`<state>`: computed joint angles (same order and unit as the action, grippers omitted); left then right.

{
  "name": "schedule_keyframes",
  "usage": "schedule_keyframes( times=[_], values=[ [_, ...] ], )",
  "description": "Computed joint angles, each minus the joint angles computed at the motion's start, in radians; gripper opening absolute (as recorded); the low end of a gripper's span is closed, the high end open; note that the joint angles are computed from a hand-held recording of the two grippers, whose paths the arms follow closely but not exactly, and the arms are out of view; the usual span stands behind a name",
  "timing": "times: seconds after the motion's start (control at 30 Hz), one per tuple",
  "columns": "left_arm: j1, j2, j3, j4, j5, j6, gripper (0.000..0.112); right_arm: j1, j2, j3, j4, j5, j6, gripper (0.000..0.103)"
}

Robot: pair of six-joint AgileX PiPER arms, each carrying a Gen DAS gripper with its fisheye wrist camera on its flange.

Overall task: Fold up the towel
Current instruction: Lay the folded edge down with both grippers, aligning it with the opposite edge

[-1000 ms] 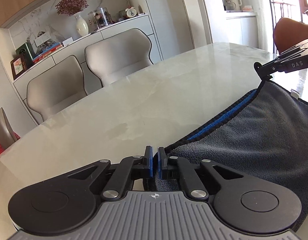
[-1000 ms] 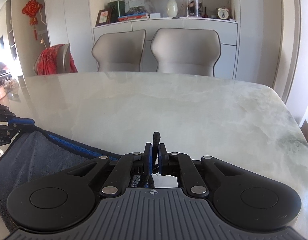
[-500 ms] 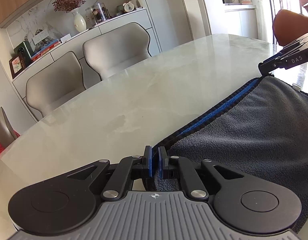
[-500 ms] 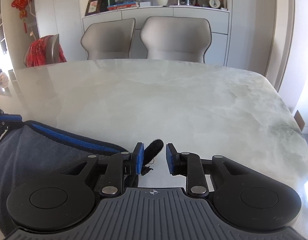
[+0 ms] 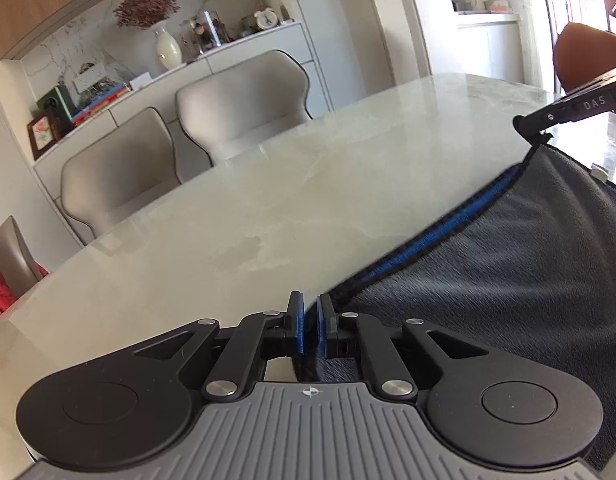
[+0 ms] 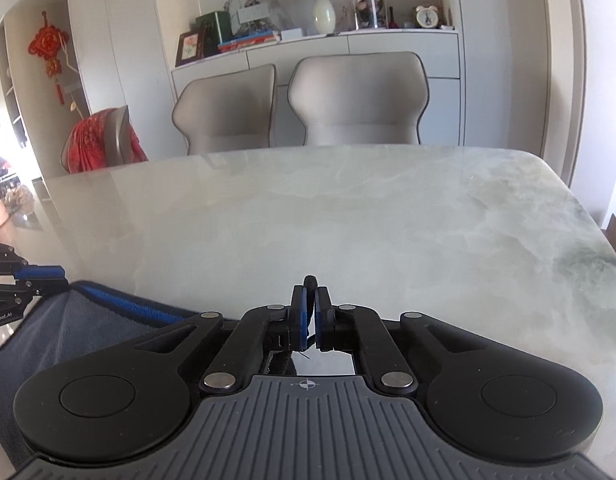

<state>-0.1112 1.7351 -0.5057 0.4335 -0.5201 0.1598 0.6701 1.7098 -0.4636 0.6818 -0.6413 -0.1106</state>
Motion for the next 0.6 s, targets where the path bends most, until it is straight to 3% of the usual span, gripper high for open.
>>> schedule_keyframes(
  times=[0.2, 0.37, 0.47, 0.6],
  values=[
    [-0.003, 0.007, -0.016, 0.002, 0.018, -0.004, 0.006, -0.018, 0.016, -0.031, 0.006, 0.022, -0.022, 0.005],
    [0.022, 0.004, -0.018, 0.177, 0.037, -0.107, 0.014, -0.034, 0.034, -0.028, -0.041, 0.016, 0.039, 0.005],
    [0.005, 0.011, -0.009, 0.102, 0.032, 0.005, 0.018, -0.031, 0.036, -0.022, -0.04, 0.021, 0.032, 0.005],
    [0.002, 0.012, -0.018, 0.143, 0.041, -0.029, 0.016, -0.029, 0.037, -0.012, -0.059, 0.017, 0.054, 0.005]
  ],
)
